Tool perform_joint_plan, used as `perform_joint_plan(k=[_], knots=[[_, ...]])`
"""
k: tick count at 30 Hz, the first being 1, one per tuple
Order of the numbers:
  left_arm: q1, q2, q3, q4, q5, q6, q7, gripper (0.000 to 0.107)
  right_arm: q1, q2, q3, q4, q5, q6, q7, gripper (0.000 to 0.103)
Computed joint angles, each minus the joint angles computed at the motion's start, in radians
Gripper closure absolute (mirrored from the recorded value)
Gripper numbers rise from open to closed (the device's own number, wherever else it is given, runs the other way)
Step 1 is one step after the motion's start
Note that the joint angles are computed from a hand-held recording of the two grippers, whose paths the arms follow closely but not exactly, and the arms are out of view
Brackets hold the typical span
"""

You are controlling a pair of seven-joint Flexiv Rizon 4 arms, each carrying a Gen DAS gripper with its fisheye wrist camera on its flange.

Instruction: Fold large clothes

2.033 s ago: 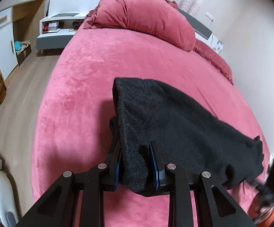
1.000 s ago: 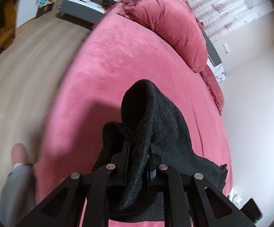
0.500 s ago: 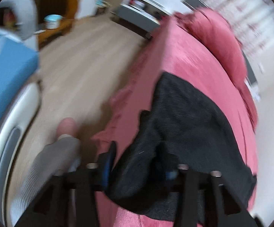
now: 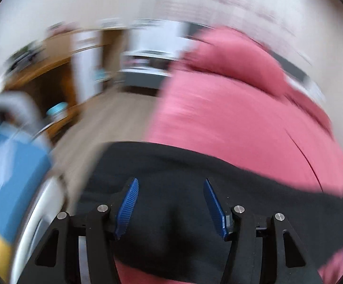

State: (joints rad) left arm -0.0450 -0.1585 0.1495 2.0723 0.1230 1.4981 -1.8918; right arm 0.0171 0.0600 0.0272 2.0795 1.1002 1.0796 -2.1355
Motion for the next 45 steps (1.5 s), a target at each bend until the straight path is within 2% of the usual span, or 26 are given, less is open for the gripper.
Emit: perform_joint_plan(k=[3, 5, 7, 9, 12, 17, 19, 22, 24, 25, 26, 28, 30, 32, 35, 37, 39, 41, 42, 44, 45], knots=[[0.062, -0.039, -0.208, 0.018, -0.200, -0.005, 0.334, 0.048, -0.074, -0.023, -0.073, -0.028, 0.026, 0.020, 0.050, 0.064], [0.039, -0.072, -0.234, -0.018, -0.210, -0.077, 0.413, 0.048, -0.125, -0.062, -0.107, -0.069, 0.031, 0.038, 0.091, 0.064], [-0.013, -0.111, -0.206, -0.070, -0.193, -0.173, 0.424, 0.048, -0.200, -0.118, -0.152, -0.149, 0.125, -0.001, 0.095, 0.064], [-0.048, -0.132, -0.169, -0.097, -0.188, -0.229, 0.404, 0.048, -0.257, -0.179, -0.174, -0.220, 0.176, -0.044, 0.134, 0.064], [-0.061, -0.134, -0.160, -0.071, -0.210, -0.198, 0.399, 0.047, -0.301, -0.285, -0.179, -0.326, 0.148, -0.107, 0.256, 0.062], [-0.045, -0.128, -0.178, -0.041, -0.279, -0.185, 0.448, 0.041, -0.316, -0.438, -0.168, -0.457, 0.029, -0.091, 0.378, 0.062], [-0.043, -0.122, -0.174, -0.028, -0.292, -0.178, 0.459, 0.039, -0.354, -0.472, -0.137, -0.494, 0.069, -0.098, 0.362, 0.062], [-0.072, -0.151, -0.151, -0.061, -0.259, -0.182, 0.428, 0.033, -0.406, -0.512, -0.083, -0.544, 0.123, -0.113, 0.327, 0.071], [-0.082, -0.157, -0.143, -0.076, -0.249, -0.197, 0.411, 0.032, -0.434, -0.538, -0.058, -0.594, 0.103, -0.178, 0.353, 0.096], [-0.081, -0.157, -0.144, -0.079, -0.251, -0.203, 0.408, 0.032, -0.444, -0.540, -0.046, -0.613, 0.092, -0.196, 0.367, 0.096], [-0.075, -0.158, -0.150, -0.083, -0.260, -0.207, 0.411, 0.032, -0.443, -0.519, -0.038, -0.617, 0.077, -0.168, 0.374, 0.097], [-0.053, -0.158, -0.173, -0.079, -0.298, -0.204, 0.435, 0.032, -0.500, -0.479, 0.010, -0.628, 0.156, -0.137, 0.290, 0.098], [-0.043, -0.162, -0.181, -0.081, -0.317, -0.198, 0.452, 0.032, -0.526, -0.417, 0.038, -0.591, 0.164, -0.090, 0.222, 0.098], [-0.040, -0.164, -0.183, -0.077, -0.324, -0.185, 0.468, 0.032, -0.515, -0.360, 0.033, -0.515, 0.105, -0.029, 0.199, 0.098], [-0.033, -0.156, -0.192, -0.052, -0.343, -0.162, 0.492, 0.032, -0.495, -0.367, -0.017, -0.425, -0.053, -0.050, 0.360, 0.098], [-0.034, -0.152, -0.193, -0.046, -0.352, -0.161, 0.498, 0.032, -0.527, -0.406, -0.022, -0.400, -0.072, -0.115, 0.418, 0.098], [-0.035, -0.137, -0.194, -0.028, -0.362, -0.162, 0.501, 0.032, -0.602, -0.413, 0.016, -0.384, 0.083, -0.137, 0.318, 0.098], [-0.021, -0.138, -0.202, -0.025, -0.385, -0.161, 0.524, 0.032, -0.630, -0.415, 0.019, -0.386, 0.192, -0.138, 0.280, 0.091], [-0.021, -0.136, -0.202, -0.022, -0.389, -0.160, 0.528, 0.032, -0.621, -0.418, 0.013, -0.394, 0.209, -0.124, 0.292, 0.082], [-0.022, -0.127, -0.201, -0.011, -0.397, -0.153, 0.533, 0.032, -0.618, -0.405, 0.008, -0.384, 0.255, -0.098, 0.291, 0.072], [-0.017, -0.120, -0.207, 0.000, -0.410, -0.150, 0.542, 0.032, -0.609, -0.395, 0.003, -0.372, 0.253, -0.083, 0.295, 0.070]])
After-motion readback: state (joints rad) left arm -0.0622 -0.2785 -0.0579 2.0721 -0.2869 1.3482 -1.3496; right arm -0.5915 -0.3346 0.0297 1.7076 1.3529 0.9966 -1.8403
